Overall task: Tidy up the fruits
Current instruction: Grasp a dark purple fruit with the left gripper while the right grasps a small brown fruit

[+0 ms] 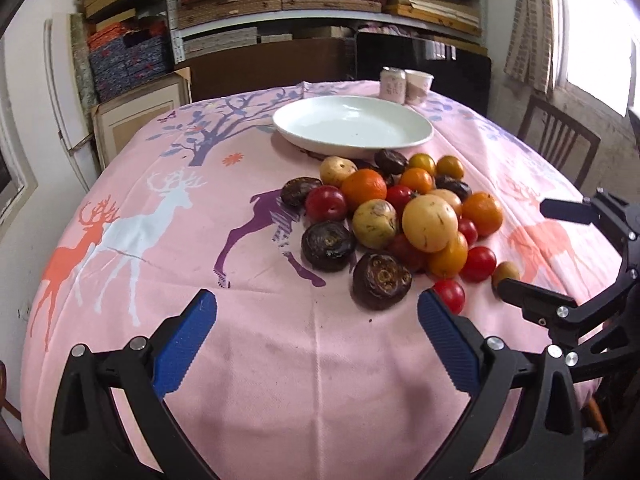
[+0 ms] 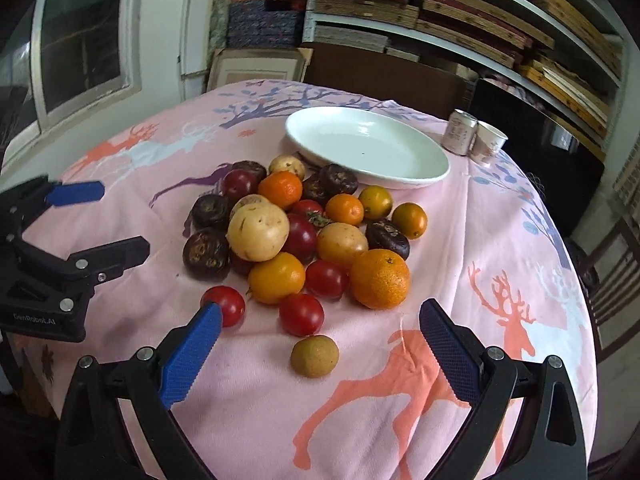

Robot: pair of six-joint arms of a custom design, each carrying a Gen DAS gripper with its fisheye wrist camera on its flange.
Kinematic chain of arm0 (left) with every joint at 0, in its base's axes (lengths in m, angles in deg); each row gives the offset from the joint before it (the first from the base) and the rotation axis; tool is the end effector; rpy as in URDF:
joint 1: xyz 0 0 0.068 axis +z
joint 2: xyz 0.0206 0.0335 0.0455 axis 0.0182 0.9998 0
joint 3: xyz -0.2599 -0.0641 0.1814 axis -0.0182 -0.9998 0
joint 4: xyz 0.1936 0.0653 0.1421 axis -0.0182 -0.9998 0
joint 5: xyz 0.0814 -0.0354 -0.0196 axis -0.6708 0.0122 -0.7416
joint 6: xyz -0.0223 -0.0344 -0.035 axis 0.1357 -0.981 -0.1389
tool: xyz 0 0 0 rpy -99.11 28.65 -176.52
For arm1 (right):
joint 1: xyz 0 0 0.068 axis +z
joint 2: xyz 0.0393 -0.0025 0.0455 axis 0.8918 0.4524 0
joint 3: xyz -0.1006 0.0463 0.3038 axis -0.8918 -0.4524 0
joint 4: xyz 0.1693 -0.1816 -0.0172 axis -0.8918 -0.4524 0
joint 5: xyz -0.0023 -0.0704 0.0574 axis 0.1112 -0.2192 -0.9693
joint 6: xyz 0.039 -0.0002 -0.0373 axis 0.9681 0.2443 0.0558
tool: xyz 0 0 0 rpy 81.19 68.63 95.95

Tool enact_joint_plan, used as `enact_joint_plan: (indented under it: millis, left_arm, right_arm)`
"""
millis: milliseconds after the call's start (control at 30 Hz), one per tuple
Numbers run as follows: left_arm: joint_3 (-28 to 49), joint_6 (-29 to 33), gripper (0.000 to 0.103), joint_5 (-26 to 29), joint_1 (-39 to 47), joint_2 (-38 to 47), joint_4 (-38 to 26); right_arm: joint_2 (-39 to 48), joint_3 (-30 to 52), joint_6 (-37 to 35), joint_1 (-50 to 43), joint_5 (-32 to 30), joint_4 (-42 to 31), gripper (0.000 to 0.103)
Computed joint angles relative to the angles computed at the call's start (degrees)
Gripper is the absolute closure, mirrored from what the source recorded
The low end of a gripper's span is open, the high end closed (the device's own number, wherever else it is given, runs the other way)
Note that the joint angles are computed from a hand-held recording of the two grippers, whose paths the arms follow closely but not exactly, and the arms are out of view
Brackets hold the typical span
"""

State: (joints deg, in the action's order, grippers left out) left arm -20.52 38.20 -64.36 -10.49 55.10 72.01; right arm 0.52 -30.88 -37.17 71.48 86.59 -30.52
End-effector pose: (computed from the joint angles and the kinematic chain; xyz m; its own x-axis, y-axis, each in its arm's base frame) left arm 0.2746 -0.0646 0.2006 -0.5509 0.4298 -0.7154 0.5620 0.8248 0.0628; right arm 0.2027 0.0238 0.1984 -0.7299 -0.1450 -0.6679 -0.0588 0.9869 -0.1500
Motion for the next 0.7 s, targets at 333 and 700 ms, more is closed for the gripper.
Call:
enact_joint_plan:
  millis: [333,700]
  left_arm:
    - [5.3,4.92,0.004,1.67,-2.62,9.26,-3.46]
    - [13.93,5.99,0.033,1.66,-5.06,15.47,-10.88]
  right_arm:
    - [8.69,0.41,-6.76,-6.22,-6.4,1.56,0.003]
    - [11.02,1.55,-6.71,-9.71,-10.43,1.37,0.01]
